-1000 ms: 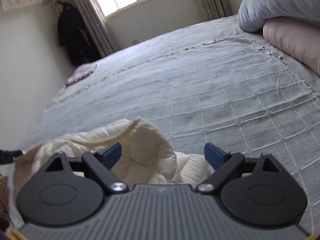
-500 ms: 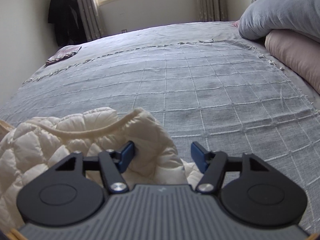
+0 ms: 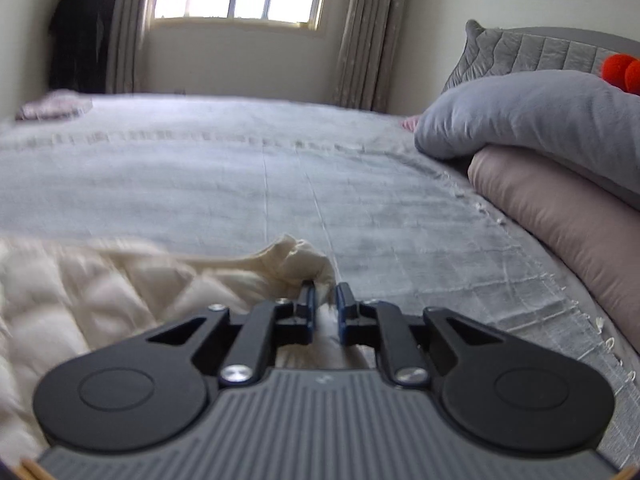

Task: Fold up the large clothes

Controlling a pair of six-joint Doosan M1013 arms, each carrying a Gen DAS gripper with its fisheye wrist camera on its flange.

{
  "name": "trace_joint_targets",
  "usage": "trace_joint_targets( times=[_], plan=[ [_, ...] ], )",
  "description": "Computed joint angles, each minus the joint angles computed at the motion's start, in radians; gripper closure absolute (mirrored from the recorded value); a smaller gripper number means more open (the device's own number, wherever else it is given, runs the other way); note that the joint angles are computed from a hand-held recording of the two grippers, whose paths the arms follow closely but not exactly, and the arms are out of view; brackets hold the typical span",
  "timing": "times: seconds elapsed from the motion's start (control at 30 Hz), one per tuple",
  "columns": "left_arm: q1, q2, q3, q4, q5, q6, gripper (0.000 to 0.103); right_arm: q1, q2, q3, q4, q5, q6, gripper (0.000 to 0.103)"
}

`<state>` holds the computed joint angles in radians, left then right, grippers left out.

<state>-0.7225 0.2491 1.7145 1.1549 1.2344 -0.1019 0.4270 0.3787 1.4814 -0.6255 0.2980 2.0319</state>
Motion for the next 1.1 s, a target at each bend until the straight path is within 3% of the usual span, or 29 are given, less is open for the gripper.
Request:
trace_joint_targets(
  times=[0.1,0.27,0.33,0.37,0.4,0.43,0.5,0.57,0.63,0.83,1.0,1.03,1.1],
  plan=[
    [0.027,0.034,-0.015,-0.048,-0.001,0.025,0.080,0.006,0.052,-0.040,0.015,0.088,0.019,0.092],
    [0.044,0.049,-0.031,-0.090,0.032,0.025,0.067,0.021,0.072,-0.049,-0.098,0.128,0.133,0.089],
    [0.042,0.050,-0.038,-0.100,0.055,0.030,0.054,0.031,0.073,-0.052,-0.150,0.150,0.149,0.089],
    [0.040,0.045,-0.040,-0.108,0.060,0.035,0.051,0.034,0.070,-0.052,-0.147,0.157,0.123,0.089],
    [0.037,0.038,-0.042,-0.117,0.065,0.043,0.040,0.032,0.059,-0.046,-0.096,0.150,0.055,0.088],
    [0.030,0.033,-0.048,-0.131,0.093,0.054,0.027,0.026,0.046,-0.041,-0.025,0.147,-0.022,0.081],
    [0.005,0.010,-0.047,-0.133,0.142,0.039,0.018,0.011,0.010,-0.031,0.127,0.159,-0.160,0.061],
    [-0.024,-0.041,-0.017,-0.137,0.121,0.000,0.012,-0.020,-0.036,-0.005,0.357,0.151,-0.383,0.026],
    [-0.044,-0.094,0.011,-0.188,0.078,-0.040,0.003,-0.056,-0.080,0.023,0.591,0.159,-0.604,0.019],
    [-0.107,-0.213,0.097,-0.308,-0.045,-0.202,0.002,-0.140,-0.164,0.081,0.894,0.294,-0.810,0.016],
    [-0.138,-0.271,0.173,-0.355,-0.180,-0.379,0.002,-0.202,-0.181,0.118,1.085,0.414,-0.852,0.016],
    [-0.138,-0.278,0.190,-0.367,-0.214,-0.433,0.002,-0.208,-0.179,0.124,1.107,0.429,-0.850,0.019],
    [-0.133,-0.290,0.228,-0.367,-0.305,-0.525,0.004,-0.219,-0.176,0.137,1.163,0.459,-0.854,0.040]
  ],
)
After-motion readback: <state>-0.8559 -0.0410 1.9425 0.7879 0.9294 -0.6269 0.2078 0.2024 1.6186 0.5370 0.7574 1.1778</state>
